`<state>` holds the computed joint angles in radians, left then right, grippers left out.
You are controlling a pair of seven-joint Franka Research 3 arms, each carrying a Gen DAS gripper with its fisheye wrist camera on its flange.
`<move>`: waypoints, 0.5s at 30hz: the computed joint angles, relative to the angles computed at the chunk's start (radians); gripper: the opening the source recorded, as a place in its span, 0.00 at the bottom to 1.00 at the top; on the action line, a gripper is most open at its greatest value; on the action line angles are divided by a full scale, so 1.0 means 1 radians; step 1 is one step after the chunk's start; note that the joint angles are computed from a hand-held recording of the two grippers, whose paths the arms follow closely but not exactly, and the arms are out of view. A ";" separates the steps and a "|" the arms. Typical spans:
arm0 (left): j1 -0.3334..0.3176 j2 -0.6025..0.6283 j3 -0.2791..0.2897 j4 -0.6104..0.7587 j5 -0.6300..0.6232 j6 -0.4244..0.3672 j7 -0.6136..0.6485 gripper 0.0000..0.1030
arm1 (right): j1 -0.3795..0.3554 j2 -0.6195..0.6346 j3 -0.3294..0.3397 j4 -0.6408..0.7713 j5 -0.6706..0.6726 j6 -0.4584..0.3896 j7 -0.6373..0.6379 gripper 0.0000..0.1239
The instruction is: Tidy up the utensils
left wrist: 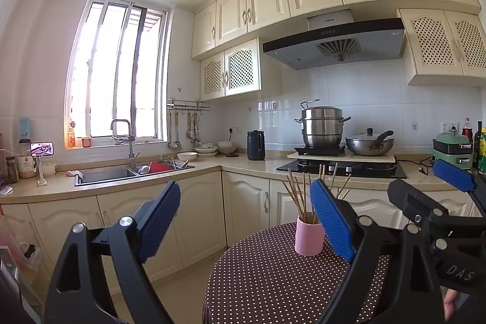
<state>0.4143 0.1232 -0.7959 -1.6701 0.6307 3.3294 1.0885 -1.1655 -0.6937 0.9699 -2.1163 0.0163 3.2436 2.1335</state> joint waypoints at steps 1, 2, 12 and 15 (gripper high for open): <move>-0.007 -0.001 0.007 0.000 -0.001 -0.001 0.000 0.83 | 0.000 0.001 0.000 0.000 0.000 0.001 0.000 0.74; -0.045 -0.007 0.049 -0.004 -0.012 0.005 0.003 0.83 | 0.002 0.002 0.000 0.000 0.000 0.000 0.000 0.74; -0.145 -0.011 0.155 0.001 -0.006 0.007 -0.008 0.83 | 0.010 0.004 -0.007 -0.008 -0.001 0.002 0.001 0.74; -0.138 -0.008 0.144 0.003 -0.012 0.004 0.000 0.83 | 0.009 0.004 -0.005 -0.010 0.001 0.002 0.002 0.74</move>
